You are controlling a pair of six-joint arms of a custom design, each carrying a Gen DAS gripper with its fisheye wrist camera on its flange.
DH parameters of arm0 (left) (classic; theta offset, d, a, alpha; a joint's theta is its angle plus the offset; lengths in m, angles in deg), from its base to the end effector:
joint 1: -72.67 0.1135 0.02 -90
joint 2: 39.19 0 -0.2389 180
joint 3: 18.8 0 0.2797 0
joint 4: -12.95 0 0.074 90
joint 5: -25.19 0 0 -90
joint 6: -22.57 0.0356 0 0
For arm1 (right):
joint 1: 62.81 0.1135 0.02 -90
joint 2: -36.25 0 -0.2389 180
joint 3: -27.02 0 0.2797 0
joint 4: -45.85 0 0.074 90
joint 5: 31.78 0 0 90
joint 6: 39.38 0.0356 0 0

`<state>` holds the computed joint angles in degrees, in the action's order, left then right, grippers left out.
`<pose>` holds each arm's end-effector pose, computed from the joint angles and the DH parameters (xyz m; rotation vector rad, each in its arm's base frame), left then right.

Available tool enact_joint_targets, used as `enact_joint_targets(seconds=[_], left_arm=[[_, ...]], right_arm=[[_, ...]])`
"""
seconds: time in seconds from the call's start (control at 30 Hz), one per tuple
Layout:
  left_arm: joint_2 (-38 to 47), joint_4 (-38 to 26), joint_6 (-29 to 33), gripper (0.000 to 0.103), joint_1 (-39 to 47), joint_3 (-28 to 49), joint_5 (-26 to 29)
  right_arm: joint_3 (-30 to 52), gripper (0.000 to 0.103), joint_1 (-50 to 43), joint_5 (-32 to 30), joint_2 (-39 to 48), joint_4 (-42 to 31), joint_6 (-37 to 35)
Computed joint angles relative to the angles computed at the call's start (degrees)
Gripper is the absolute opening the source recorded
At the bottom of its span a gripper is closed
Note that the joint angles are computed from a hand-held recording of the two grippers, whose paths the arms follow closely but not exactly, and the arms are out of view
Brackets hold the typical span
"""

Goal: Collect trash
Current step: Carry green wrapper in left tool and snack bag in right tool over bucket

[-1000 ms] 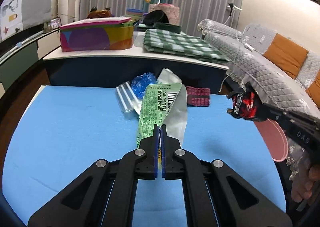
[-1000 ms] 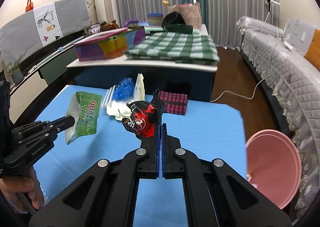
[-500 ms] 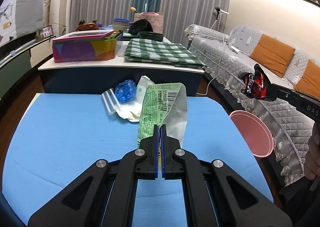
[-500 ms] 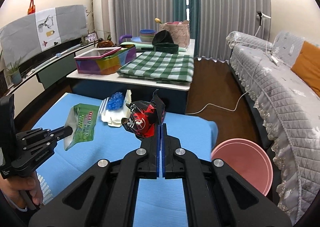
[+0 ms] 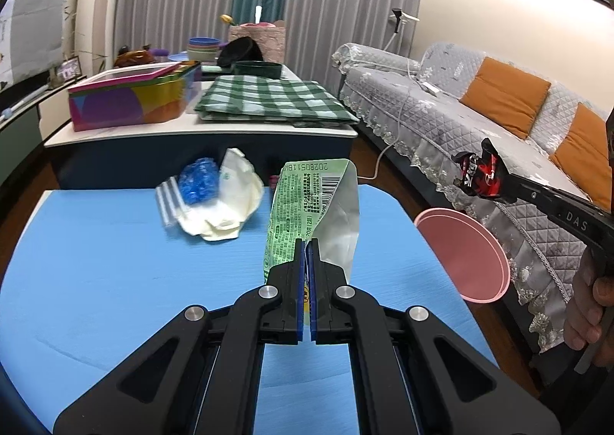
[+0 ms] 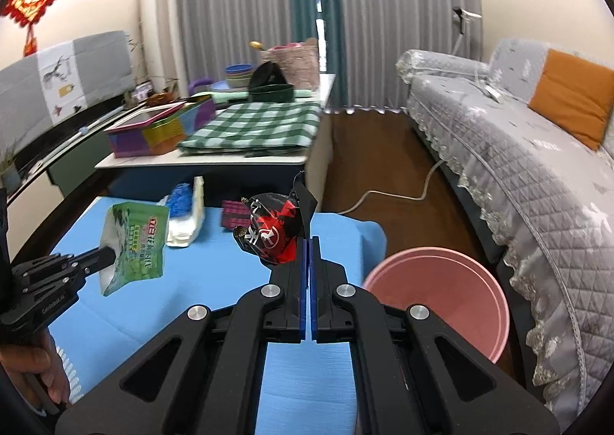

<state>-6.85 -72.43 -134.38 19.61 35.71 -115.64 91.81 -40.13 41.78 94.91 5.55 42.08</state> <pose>0.0946 -0.0799 0.2607 -0.5031 2.1115 0.0675 0.2391 0.1108 0.2867 -0.7432 2.0434 0.4522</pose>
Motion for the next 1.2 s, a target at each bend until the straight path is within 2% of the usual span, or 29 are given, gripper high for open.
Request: enact_joint_targets(seconds=[0.2,0.5,1.2], left_arm=[[4.22,10.47,7.91,0.002,2.77,-0.23,3.09],[11.15,21.77,14.48,0.002,4.72,0.45,7.5],[31.56,39.42,26.56,0.001,10.71,11.08,17.93]], right_arm=[[0.49,0.001,-4.72,-1.45,1.28,0.75,-1.04],[1.72,0.001,-11.79,-4.34,3.49,1.21,-2.64],[7.94,0.001,-19.6,-4.43,12.09,3.45,-1.03]])
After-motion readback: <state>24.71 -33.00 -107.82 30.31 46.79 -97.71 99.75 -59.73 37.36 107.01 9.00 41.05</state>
